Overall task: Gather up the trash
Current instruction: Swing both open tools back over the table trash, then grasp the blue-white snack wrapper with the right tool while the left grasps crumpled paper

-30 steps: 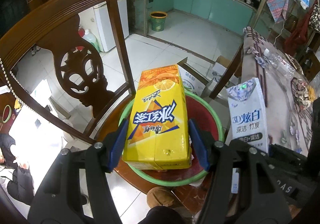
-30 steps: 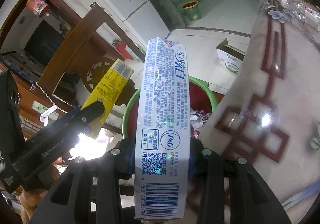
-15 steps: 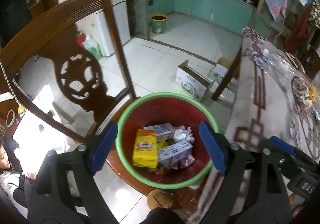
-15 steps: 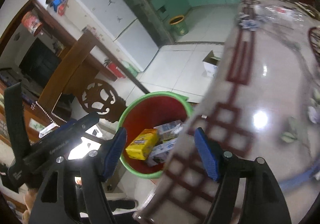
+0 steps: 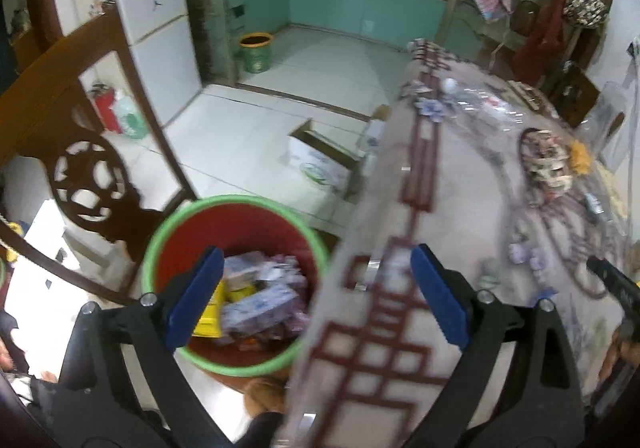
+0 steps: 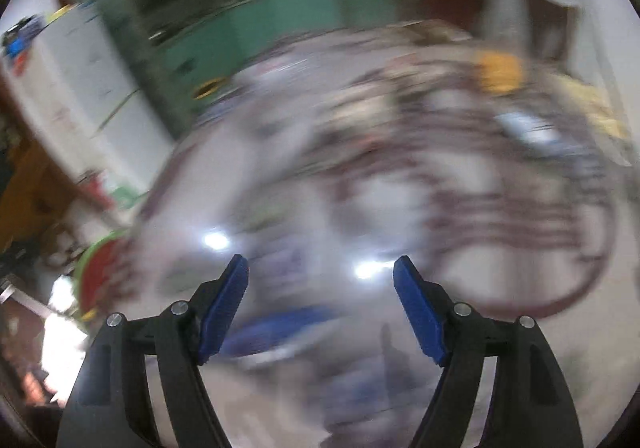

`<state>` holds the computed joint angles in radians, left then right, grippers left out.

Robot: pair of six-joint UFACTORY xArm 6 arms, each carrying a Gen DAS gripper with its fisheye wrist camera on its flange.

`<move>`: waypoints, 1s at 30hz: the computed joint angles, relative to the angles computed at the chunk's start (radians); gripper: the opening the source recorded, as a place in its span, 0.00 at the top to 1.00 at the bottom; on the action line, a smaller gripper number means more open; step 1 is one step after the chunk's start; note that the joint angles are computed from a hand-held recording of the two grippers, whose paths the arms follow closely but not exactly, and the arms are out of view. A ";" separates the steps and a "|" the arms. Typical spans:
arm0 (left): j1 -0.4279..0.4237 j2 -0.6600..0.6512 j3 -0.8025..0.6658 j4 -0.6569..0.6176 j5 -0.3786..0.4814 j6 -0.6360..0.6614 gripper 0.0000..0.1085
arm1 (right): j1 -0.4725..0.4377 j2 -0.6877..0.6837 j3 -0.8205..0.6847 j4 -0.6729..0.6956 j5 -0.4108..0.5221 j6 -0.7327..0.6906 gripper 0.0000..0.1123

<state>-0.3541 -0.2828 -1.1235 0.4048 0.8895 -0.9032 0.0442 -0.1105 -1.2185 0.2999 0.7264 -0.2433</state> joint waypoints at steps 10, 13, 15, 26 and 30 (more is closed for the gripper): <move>-0.109 0.250 -0.226 -0.091 -0.098 0.004 0.13 | -0.264 0.464 -0.530 -0.104 0.051 0.098 0.23; -0.156 0.332 -0.311 -0.043 -0.071 0.027 0.13 | -0.280 0.600 -0.698 -0.144 0.116 0.079 0.23; -0.179 0.380 -0.360 -0.028 -0.049 0.059 0.13 | -0.285 0.687 -0.808 -0.127 0.174 0.051 0.23; -0.270 0.603 -0.615 0.032 0.045 0.200 0.13 | -0.268 0.866 -1.074 -0.100 0.272 -0.020 0.61; -0.289 0.703 -0.749 0.003 0.049 0.229 0.13 | -0.255 0.838 -1.050 -0.125 0.302 -0.063 0.95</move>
<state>-0.6435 0.4200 -1.8722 0.4077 0.9386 -0.6746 -0.2104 0.7279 -2.2685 0.1750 1.0289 -0.3061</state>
